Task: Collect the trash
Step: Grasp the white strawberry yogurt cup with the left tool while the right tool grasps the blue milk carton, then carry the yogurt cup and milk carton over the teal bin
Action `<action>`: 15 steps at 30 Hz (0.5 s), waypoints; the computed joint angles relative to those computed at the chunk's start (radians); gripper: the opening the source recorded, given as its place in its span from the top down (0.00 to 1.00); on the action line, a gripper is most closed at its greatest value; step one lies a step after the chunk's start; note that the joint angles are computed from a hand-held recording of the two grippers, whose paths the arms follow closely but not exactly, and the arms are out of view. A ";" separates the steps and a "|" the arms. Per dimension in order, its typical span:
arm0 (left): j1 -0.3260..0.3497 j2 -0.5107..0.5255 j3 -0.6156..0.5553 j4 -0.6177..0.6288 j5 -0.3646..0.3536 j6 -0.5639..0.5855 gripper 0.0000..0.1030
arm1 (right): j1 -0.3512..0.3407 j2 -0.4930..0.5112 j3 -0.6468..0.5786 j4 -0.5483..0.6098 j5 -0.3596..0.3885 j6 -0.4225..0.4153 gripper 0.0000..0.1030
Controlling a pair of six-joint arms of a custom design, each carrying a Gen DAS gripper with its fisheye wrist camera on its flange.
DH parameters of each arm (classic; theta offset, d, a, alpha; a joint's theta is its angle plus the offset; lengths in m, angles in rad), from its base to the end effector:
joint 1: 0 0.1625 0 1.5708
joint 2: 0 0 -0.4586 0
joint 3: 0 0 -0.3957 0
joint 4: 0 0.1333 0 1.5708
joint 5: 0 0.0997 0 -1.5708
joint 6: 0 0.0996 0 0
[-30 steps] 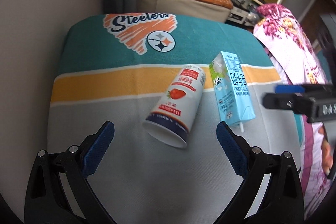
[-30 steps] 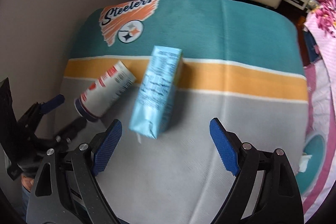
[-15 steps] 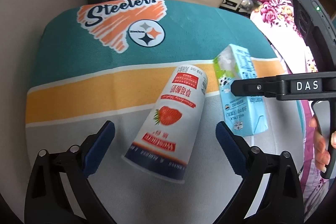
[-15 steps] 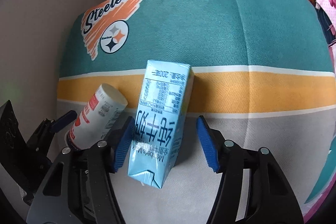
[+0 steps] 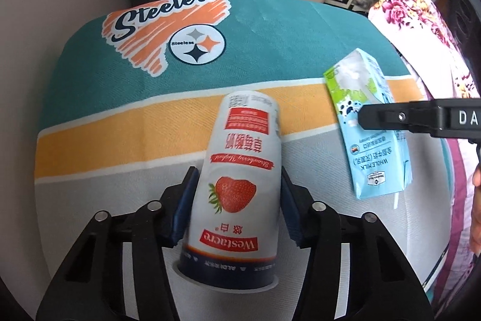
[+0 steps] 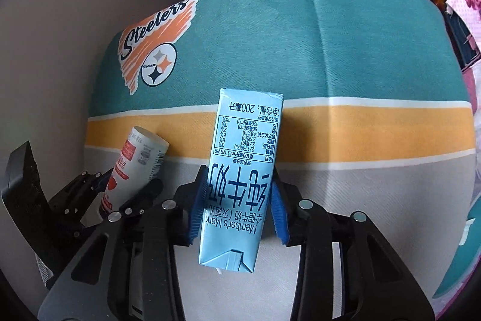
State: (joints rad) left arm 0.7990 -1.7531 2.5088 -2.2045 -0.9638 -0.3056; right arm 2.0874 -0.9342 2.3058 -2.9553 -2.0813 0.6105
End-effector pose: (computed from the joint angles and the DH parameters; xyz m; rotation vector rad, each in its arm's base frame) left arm -0.0687 -0.3432 0.2488 0.6356 2.4662 -0.2756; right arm 0.2967 -0.3510 0.0578 -0.1308 -2.6870 0.3897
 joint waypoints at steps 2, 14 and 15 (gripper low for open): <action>-0.018 -0.014 0.004 0.021 0.005 -0.032 0.50 | 0.008 -0.014 0.024 -0.021 0.001 0.002 0.65; -0.209 -0.108 0.039 0.194 -0.029 -0.248 0.50 | 0.073 -0.137 0.227 -0.193 -0.006 0.078 0.65; -0.236 -0.117 0.044 0.212 -0.040 -0.273 0.50 | 0.083 -0.151 0.242 -0.197 -0.015 0.088 0.65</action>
State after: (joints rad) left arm 0.5629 -1.8701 2.5523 -1.9922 -1.0037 -0.5786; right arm 2.1701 -1.0855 2.5478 -3.1525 -2.0966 0.6983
